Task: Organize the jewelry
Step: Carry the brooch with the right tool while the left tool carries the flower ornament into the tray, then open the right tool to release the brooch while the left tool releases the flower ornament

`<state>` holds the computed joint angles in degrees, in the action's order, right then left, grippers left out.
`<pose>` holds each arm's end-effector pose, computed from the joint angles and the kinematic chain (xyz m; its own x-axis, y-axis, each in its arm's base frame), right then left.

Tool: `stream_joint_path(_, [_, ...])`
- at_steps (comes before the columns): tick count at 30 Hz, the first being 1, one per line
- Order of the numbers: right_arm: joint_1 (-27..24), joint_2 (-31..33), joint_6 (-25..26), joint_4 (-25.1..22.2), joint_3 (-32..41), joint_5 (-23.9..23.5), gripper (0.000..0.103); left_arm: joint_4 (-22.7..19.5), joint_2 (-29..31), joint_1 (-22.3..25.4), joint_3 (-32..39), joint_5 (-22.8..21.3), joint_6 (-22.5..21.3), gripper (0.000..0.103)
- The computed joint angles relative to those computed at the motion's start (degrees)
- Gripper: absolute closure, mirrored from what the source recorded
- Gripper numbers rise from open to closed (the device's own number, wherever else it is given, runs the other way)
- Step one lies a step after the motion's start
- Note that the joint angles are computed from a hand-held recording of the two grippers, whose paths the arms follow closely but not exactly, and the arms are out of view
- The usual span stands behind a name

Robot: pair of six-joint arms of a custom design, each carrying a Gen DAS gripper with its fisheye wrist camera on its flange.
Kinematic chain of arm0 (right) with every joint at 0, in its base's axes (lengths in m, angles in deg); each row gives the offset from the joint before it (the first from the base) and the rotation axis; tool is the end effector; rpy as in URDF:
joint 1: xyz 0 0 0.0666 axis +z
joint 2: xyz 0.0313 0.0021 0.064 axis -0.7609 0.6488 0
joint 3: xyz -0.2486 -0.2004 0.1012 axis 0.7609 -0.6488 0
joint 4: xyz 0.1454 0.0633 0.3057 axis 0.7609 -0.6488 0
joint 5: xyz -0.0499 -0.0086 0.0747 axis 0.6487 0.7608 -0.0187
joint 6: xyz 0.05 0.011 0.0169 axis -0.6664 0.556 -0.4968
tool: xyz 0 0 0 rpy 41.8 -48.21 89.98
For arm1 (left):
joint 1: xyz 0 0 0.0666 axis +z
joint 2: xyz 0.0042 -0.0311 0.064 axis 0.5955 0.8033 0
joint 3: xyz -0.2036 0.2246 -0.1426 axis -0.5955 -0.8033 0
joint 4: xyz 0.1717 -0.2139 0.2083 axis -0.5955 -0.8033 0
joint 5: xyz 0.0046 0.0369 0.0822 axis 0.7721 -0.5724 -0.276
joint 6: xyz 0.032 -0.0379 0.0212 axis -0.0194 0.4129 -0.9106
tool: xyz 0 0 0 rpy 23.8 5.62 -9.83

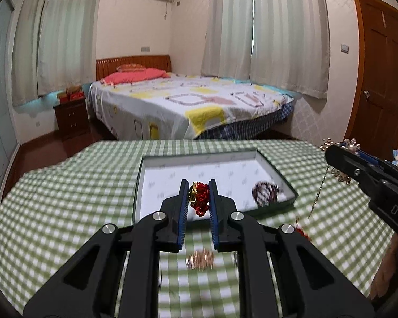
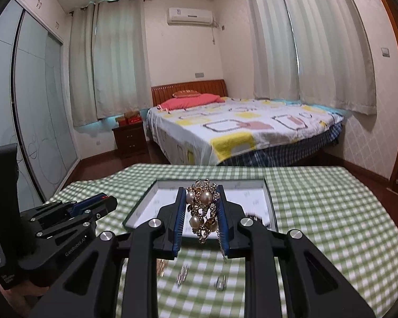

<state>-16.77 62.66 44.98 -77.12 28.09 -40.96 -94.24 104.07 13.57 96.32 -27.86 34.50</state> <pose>0.3073 0.1833 0.5849 -0.3816 0.0537 -0.9228 -0.1596 0.9795 0.1231 0.3178 -0.1291 0.5728 -0.4579 0.0762 -0.8857 0.2065 0.9782 -0.0226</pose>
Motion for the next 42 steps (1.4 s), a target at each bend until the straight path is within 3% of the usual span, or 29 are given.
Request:
stream_joint_path(13, [-9.1,13.4,4.9,6.8,9.5,-6.5,0.080,4.8,16.8,3.6,13.2,0.9,-2.2,0.088])
stream_joint_path(20, [-13.2,20.4,3.7,7.3,12.9,-9.5,0.080,2.5,27.5,6.4,21.7,0.6,-1.5,0.088])
stream_joint_path(29, [-15.7,29.2,3.2,0.5,20.7,-11.8,0.080,-2.5,36.4,7.9,29.7,-0.2,-2.7,0.088])
stream_joint_path(37, [-16.4,37.5,2.7,-11.4,31.9,-13.8,0.080,-11.6,43.8,8.7,40.2,1.3,-1.7,0.086])
stream_joint_path(40, [-16.6,39.5,2.5,-14.4,35.4,-14.2,0.080,-13.0,45.0,8.7,42.1,1.4,-1.6,0.073])
stream_joint_path(42, [-16.8,40.7,2.5,-16.4,37.5,-14.9,0.079,-13.4,45.3,8.5,42.6,1.3,-1.8,0.057])
